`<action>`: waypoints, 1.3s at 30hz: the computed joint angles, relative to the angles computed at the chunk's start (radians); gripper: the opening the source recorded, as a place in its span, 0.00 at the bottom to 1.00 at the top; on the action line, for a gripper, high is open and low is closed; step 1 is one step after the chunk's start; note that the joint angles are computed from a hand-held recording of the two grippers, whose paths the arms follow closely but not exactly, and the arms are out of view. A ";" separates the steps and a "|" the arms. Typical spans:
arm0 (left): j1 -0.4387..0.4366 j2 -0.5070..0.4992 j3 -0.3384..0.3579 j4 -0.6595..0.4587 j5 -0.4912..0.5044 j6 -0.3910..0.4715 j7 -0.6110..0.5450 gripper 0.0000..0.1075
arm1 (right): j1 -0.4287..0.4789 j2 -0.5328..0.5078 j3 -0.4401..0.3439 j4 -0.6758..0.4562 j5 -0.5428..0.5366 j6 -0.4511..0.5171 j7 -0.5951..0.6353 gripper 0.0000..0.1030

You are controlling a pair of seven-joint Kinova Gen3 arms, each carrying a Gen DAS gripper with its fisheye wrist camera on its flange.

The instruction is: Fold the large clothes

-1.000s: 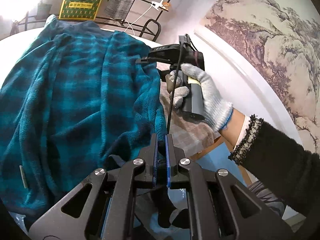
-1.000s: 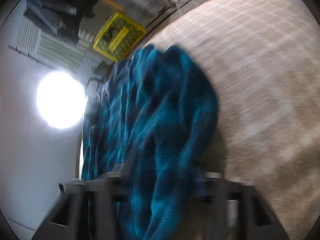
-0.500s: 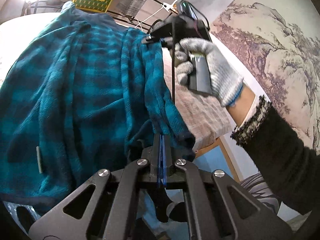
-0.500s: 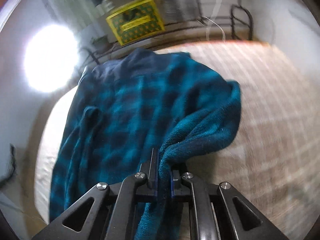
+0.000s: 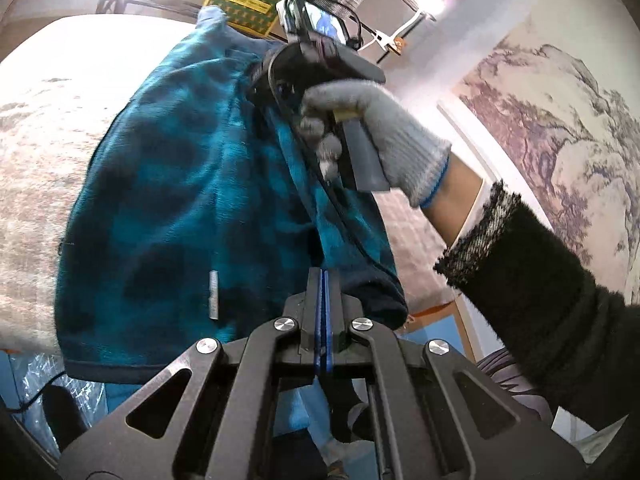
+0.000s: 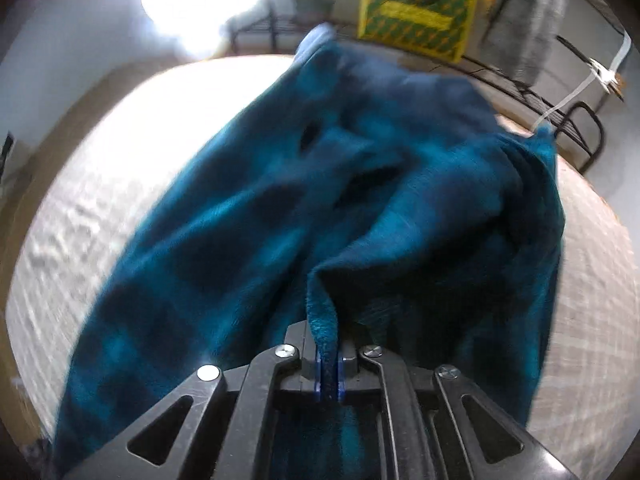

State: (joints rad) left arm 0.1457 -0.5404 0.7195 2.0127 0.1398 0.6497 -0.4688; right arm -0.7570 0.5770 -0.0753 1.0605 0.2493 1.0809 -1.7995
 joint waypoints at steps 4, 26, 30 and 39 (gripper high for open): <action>0.028 0.003 -0.026 0.026 0.013 -0.043 -0.007 0.00 | 0.096 -0.044 -0.065 0.029 -0.116 -0.027 0.079 0.35; -0.077 0.323 0.183 -0.046 -0.251 -0.177 0.169 0.06 | 0.228 0.006 -0.002 -0.121 -0.168 0.005 0.170 0.50; 0.032 0.271 0.075 -0.015 -0.238 -0.197 0.192 0.05 | 0.187 0.057 0.028 -0.188 -0.111 0.073 0.171 0.04; 0.095 0.192 -0.011 0.084 -0.146 -0.230 0.228 0.04 | 0.204 0.032 -0.017 -0.228 -0.178 0.030 0.210 0.03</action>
